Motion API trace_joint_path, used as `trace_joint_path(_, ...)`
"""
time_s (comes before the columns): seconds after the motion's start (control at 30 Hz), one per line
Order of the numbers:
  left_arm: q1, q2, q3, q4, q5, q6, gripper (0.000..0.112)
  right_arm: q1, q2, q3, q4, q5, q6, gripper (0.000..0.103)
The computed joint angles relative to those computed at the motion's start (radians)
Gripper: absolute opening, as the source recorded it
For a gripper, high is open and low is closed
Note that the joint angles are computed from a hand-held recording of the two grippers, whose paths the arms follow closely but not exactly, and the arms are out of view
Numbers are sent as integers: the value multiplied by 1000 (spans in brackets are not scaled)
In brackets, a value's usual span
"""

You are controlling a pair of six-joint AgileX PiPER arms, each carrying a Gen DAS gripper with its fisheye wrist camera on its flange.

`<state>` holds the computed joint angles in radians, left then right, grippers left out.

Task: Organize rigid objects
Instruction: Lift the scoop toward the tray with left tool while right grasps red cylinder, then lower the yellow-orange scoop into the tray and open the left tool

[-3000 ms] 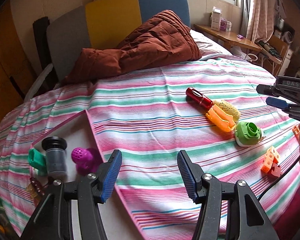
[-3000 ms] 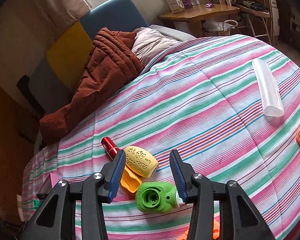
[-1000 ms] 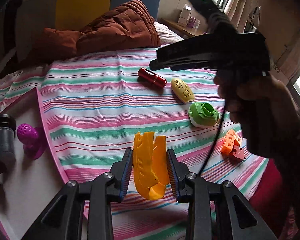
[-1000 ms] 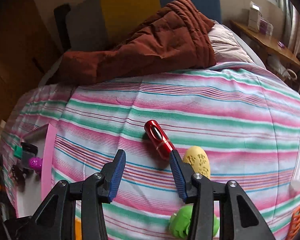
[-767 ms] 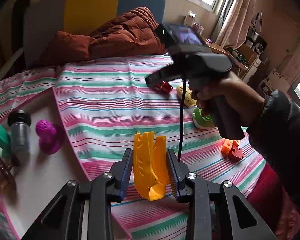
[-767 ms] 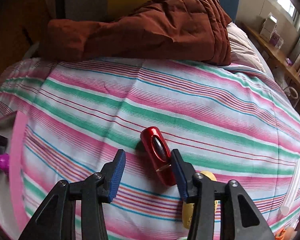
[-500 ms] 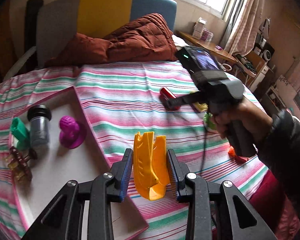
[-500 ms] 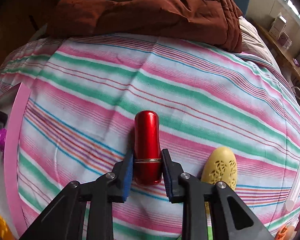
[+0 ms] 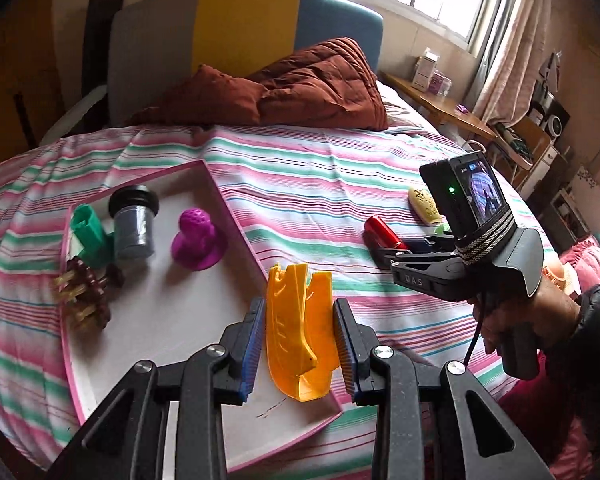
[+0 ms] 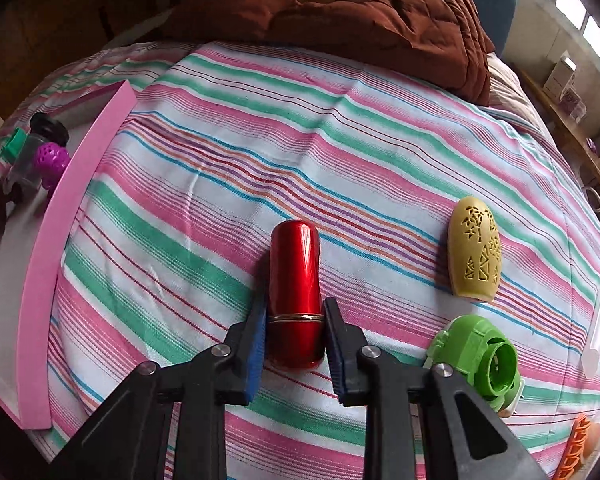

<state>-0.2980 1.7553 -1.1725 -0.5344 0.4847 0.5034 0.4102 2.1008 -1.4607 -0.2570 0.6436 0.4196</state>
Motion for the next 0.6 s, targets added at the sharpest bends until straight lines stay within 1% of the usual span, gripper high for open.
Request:
trace_joint_path(0.17,22,-29,46,-35,-16,42,34,4,-31,67,-59,-54,19,26)
trace_joint_path(0.27,33,-44,69,-46,-23,58,34,8,-45,95,-102,-70,46,26)
trace_joint_path(0.4,51,-47,85,-61,-21,73,34,-3,-68,137,-117,-104,39,26)
trace_joint_path(0.53,67,-47,107,-83,-22,94,34,6,-88,176,-160,-124,71,27)
trace_joint_path(0.6,73,-48,117,-90,-23,105,34,49,-79,144,-176,-87,122,27)
